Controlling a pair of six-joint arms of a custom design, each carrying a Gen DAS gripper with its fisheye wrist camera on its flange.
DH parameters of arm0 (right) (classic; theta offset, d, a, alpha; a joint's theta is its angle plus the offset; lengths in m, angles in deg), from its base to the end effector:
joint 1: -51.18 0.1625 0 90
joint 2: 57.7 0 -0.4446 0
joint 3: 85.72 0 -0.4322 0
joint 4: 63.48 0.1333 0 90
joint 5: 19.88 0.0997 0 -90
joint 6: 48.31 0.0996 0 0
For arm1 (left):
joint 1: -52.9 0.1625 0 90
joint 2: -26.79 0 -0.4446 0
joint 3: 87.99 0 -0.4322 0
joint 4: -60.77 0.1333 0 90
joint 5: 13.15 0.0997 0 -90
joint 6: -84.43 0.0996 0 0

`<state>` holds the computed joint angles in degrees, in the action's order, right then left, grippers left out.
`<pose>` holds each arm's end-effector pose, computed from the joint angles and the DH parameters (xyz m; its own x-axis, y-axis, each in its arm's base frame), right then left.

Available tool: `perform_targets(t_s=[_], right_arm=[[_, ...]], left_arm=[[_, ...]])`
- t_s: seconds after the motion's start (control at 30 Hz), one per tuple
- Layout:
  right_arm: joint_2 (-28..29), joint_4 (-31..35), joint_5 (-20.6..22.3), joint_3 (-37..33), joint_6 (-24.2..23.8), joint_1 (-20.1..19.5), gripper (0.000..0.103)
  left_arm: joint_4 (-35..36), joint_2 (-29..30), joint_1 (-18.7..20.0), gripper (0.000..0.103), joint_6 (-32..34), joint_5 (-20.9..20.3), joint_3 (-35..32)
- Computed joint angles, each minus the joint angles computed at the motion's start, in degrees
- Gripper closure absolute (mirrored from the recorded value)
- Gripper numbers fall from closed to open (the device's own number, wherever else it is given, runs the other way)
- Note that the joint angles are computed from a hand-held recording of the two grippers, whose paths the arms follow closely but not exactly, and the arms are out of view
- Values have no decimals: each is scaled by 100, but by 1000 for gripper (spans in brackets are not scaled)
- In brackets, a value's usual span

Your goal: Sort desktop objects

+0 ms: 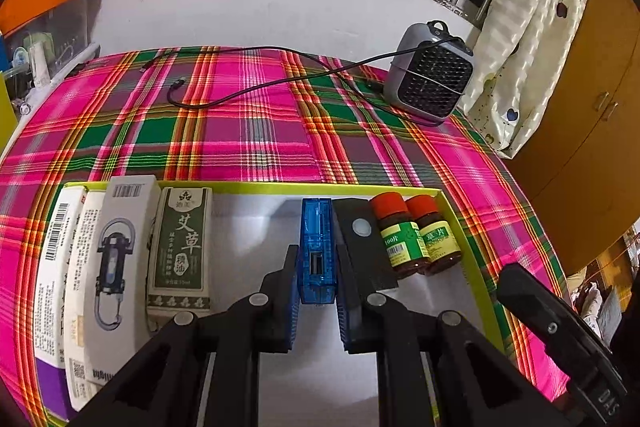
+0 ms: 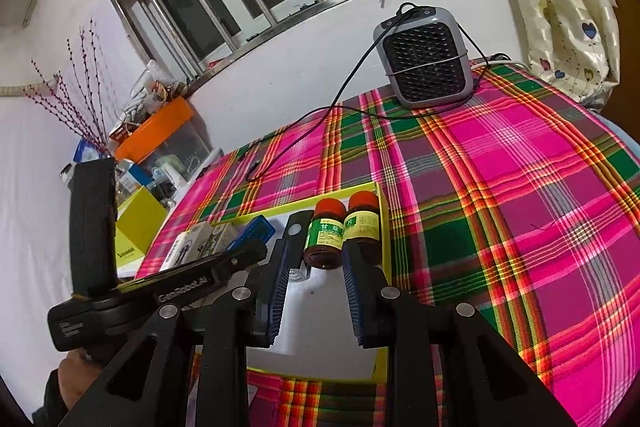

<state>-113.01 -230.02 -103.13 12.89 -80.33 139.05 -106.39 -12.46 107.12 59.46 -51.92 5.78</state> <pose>0.1187 -0.7101 0.2036 -0.8599 -0.4665 0.2073 -0.5011 0.6941 -0.5169 -0.2447 -0.7003 0.0727 -0.8474 -0.2049 -0.4898 0.2007 0.7305 -0.6527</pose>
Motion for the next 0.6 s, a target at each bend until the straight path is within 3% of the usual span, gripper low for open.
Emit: perform_targets(t_s=[0.33,0.6], right_arm=[[-2,24,8,2,2,-2,74],[4,31,-7,1,17,0,74]], left_arm=[[187,124,94,87,-129,-52,-223],[-65,107,113,87,-55,-189,-195]])
